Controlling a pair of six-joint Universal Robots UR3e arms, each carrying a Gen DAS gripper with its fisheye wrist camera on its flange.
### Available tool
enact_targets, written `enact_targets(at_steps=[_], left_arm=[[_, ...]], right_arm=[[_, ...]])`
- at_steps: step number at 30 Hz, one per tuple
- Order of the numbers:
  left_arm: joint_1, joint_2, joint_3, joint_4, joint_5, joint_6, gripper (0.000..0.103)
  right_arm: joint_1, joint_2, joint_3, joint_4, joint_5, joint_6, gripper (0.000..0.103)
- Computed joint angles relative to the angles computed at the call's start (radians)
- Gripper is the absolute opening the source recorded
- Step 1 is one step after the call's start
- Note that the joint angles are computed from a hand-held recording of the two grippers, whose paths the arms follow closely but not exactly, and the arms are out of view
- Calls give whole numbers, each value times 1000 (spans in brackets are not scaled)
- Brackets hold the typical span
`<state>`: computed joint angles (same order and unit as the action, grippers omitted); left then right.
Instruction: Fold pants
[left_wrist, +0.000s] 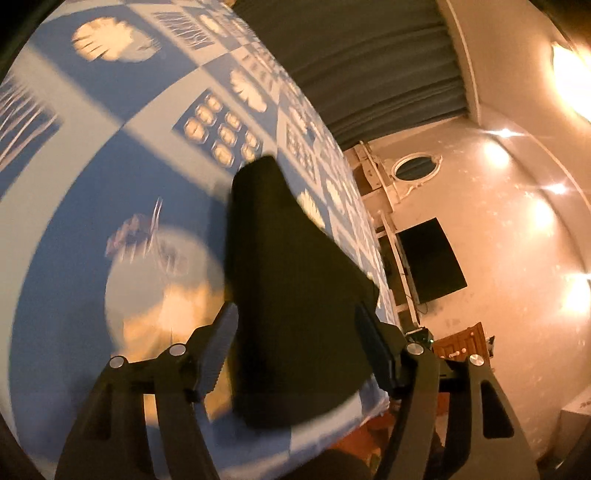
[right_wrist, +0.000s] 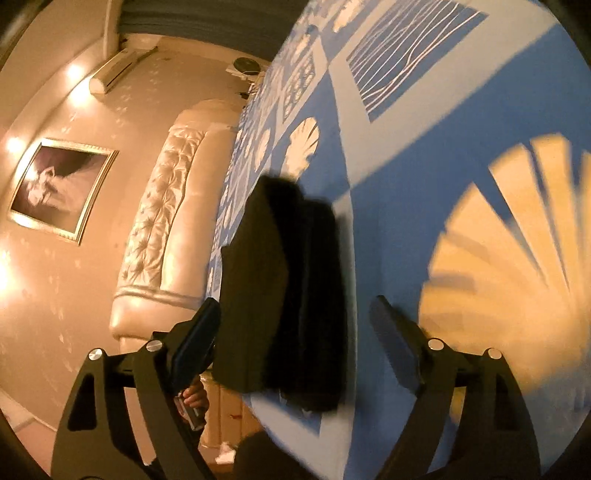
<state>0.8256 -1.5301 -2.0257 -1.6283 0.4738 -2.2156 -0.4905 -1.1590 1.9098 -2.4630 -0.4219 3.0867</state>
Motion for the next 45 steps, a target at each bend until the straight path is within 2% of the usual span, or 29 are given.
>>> enact_targets(at_steps=[2, 3, 5, 6, 9, 10, 11, 12, 14, 15, 16, 18, 19, 24, 28, 30, 33, 36, 39, 41, 42, 45], left_arm=[[-71, -105, 46, 200, -15, -159, 69], [-121, -197, 91, 340, -19, -274, 70], [-192, -331, 178, 503, -9, -426, 70], [-232, -387, 223, 580, -4, -511, 69], [-303, -515, 346, 669, 37, -615, 70], [-323, -550, 385, 686, 51, -637, 69], [-335, -566, 403, 700, 55, -651, 70], [-346, -589, 425, 717, 52, -665, 70], [-353, -615, 455, 719, 43, -684, 69], [-355, -630, 473, 715, 40, -695, 67], [-357, -636, 483, 724, 51, -709, 48], [-365, -666, 535, 680, 82, -702, 33], [-362, -675, 534, 678, 76, -691, 29], [-353, -687, 501, 740, 68, -703, 25], [-336, -699, 488, 724, 21, -671, 25], [-319, -697, 478, 687, -15, -646, 25], [-297, -694, 438, 703, -68, -634, 26], [-277, -679, 405, 688, -85, -585, 28], [-265, -646, 362, 742, -70, -629, 32], [-250, -612, 302, 836, -58, -697, 41], [-239, -592, 274, 858, -60, -709, 50], [-194, -523, 199, 823, -100, -672, 73]], right_arm=[[39, 118, -124, -73, 11, 95, 83], [57, 171, -183, -113, 15, 147, 83], [95, 279, -306, -211, 21, 273, 83], [107, 314, -355, -215, 21, 299, 83], [135, 392, -496, -162, 33, 320, 82], [148, 400, -524, -139, 14, 312, 77], [152, 405, -545, -105, -4, 299, 57], [154, 417, -567, -55, -16, 276, 42], [144, 437, -574, -35, -11, 259, 33], [137, 446, -566, -55, 4, 264, 32], [134, 454, -563, -73, 11, 274, 31], [136, 465, -568, -92, 11, 281, 30], [135, 474, -574, -99, 14, 288, 29], [127, 505, -590, -101, 39, 280, 26], [115, 523, -595, -99, 67, 280, 26], [113, 523, -587, -124, 69, 302, 26], [105, 526, -557, -207, 74, 356, 26], [81, 514, -504, -265, 83, 379, 25], [47, 509, -439, -361, 101, 447, 25], [19, 492, -384, -400, 114, 468, 25], [10, 469, -355, -380, 110, 441, 26], [-23, 378, -248, -302, 88, 343, 28]])
